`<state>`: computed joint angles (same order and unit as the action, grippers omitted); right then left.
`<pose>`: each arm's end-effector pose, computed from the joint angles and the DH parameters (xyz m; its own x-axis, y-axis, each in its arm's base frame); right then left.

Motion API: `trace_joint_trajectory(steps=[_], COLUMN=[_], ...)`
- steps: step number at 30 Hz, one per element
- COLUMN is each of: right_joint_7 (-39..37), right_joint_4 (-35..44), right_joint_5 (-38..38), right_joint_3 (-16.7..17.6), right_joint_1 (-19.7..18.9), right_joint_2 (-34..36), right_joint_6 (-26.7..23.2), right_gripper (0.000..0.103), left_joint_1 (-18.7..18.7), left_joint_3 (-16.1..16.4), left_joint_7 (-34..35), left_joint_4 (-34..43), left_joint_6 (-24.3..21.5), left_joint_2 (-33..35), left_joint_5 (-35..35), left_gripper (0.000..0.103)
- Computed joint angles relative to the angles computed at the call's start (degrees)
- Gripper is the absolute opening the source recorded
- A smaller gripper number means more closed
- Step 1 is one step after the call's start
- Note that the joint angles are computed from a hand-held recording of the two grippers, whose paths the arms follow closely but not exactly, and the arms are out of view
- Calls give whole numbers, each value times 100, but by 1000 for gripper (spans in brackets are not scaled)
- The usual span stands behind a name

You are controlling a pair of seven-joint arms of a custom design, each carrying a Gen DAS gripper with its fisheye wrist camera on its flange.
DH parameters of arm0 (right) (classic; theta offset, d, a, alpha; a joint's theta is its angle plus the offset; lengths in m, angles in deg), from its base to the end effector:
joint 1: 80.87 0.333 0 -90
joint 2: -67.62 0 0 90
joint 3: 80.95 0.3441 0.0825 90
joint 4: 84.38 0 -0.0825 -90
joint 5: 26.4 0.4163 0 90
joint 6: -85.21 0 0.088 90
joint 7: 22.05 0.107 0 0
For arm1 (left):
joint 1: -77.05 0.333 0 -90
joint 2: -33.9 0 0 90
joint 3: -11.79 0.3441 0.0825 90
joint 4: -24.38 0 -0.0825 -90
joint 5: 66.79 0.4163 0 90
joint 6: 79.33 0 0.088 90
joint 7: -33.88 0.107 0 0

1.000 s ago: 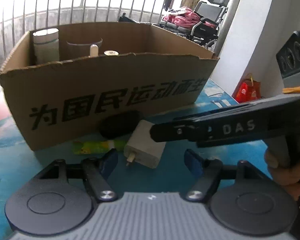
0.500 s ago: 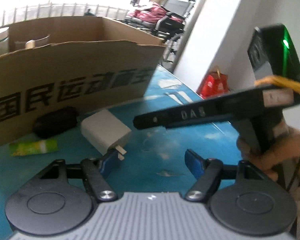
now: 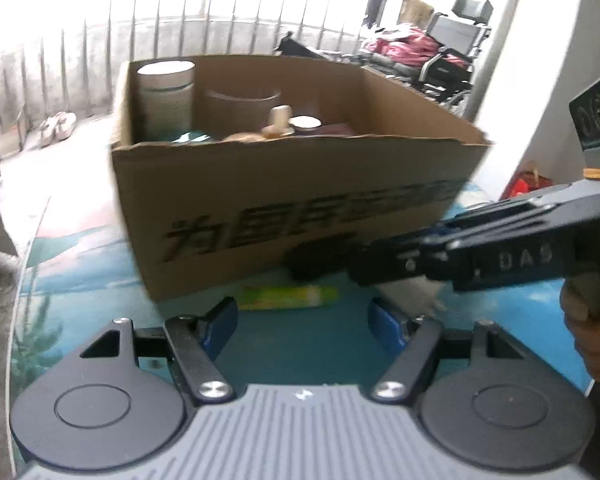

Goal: Organize rigid objects

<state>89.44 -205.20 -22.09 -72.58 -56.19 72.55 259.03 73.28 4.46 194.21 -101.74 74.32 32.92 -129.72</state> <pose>0.5374 0.3402 0.4868 0.2497 -0.9067 -0.3400 -0.7475 0.0427 -0.6628 0.5775 -0.0851 0.4403 -0.5572 -0.8129 0.1697 -0.6400 0.2901 -0.7115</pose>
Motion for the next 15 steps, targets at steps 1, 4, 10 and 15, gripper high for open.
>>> trace_joint_trajectory(steps=[1, 4, 10, 15], right_joint_7=[-303, -472, -1113, -1248], right_joint_4=[208, 675, 1161, 1182], right_joint_5=[226, 184, 784, 1085], right_joint_3=[103, 80, 271, 279], right_joint_1=[-71, -63, -241, -236], right_joint_2=[161, 485, 842, 877], right_joint_6=[-158, -627, -1113, -1224], right_gripper=[22, 22, 22, 24], left_joint_1=[15, 86, 173, 246], left_joint_3=[13, 10, -112, -195], left_joint_7=[-26, 101, 318, 388], left_joint_4=[54, 203, 450, 499], left_joint_6=[-3, -133, -360, -490], left_joint_2=[64, 213, 487, 555], left_joint_5=[48, 26, -102, -91], left_gripper=[73, 73, 74, 74])
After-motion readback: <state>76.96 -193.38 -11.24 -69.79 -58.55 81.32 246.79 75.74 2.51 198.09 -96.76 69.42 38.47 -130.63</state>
